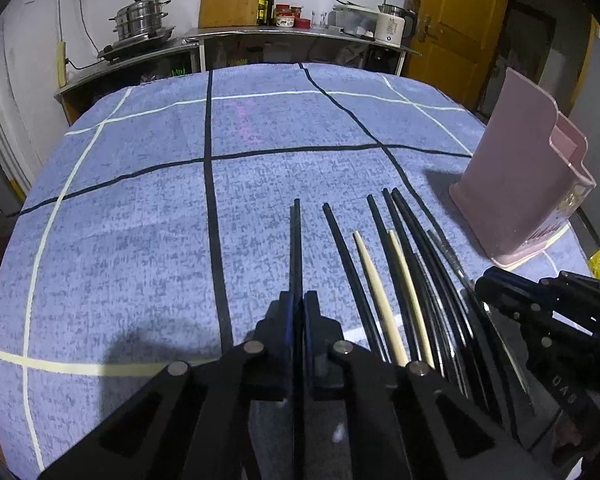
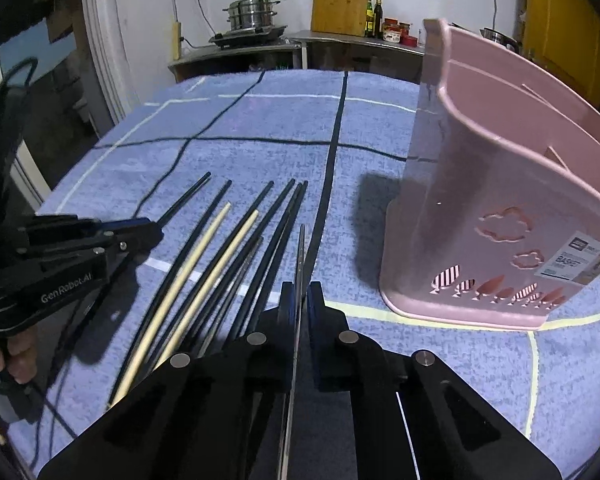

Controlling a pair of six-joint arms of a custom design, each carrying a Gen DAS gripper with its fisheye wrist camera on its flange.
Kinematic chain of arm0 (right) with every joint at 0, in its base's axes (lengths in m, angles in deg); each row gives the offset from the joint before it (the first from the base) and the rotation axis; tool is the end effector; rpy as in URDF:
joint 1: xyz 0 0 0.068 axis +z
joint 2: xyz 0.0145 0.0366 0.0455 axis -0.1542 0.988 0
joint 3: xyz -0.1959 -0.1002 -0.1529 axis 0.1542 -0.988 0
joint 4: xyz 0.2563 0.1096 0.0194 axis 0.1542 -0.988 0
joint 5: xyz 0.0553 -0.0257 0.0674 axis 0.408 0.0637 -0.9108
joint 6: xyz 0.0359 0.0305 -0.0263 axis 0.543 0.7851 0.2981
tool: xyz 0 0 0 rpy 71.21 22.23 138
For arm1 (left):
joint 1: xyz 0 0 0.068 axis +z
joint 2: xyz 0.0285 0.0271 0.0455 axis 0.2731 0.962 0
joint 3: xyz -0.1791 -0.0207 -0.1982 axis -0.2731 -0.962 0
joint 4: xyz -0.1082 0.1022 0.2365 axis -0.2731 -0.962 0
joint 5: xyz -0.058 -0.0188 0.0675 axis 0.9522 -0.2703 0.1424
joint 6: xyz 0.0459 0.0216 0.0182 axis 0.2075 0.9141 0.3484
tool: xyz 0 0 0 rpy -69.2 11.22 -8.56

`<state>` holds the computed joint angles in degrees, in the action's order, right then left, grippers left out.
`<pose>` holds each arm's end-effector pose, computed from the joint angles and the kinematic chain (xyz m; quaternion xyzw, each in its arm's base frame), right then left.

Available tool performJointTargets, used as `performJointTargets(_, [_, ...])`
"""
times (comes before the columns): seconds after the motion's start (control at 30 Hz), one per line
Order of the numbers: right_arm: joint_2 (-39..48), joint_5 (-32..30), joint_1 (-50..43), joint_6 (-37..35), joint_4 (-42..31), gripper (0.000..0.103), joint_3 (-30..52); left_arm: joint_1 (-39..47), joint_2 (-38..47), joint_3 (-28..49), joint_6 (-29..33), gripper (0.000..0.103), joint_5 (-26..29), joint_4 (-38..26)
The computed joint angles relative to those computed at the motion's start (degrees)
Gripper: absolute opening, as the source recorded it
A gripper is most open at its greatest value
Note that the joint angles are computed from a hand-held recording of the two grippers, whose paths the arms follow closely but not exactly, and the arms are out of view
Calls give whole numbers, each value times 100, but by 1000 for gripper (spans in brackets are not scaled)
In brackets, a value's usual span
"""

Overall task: Organize utensils
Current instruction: 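Close the left tool on a black chopstick while the right tool grasps a thin metal chopstick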

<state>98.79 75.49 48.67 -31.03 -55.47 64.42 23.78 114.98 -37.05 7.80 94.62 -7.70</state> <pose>0.1113 0.1401 0.1121 0.0211 0.9415 0.0161 0.3358 0.1892 0.0109 0.1079 0.2218 0.9211 -0.1260 0.2940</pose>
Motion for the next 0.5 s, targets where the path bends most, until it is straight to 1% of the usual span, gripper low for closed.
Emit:
performJointTargets(0.13, [-340,81,93,89,-300,6,-10,129,-279,21,93,6,183,-331])
performJointTargets(0.23, [-543,9,47,43,-401,6,-17,186,-485,31,198,6,250,-523])
performJointTargets(0.27, [-489,-89,-33,-52,-367,6,-1,177,-495,38,213,6,228,-536])
performJointTargets(0.37, [-187,-64,-147,-87,-178,6,14,168,-382,58,231,6,187,-490])
performJointTargets(0.43, [-112,-156,-218,-150,-46,6,-21,199,-253,91,239,6,176,-437])
performJointTargets(0.5, [-47,-167,-237,-243,91,9,-23,240,-192,108,256,6,185,-413])
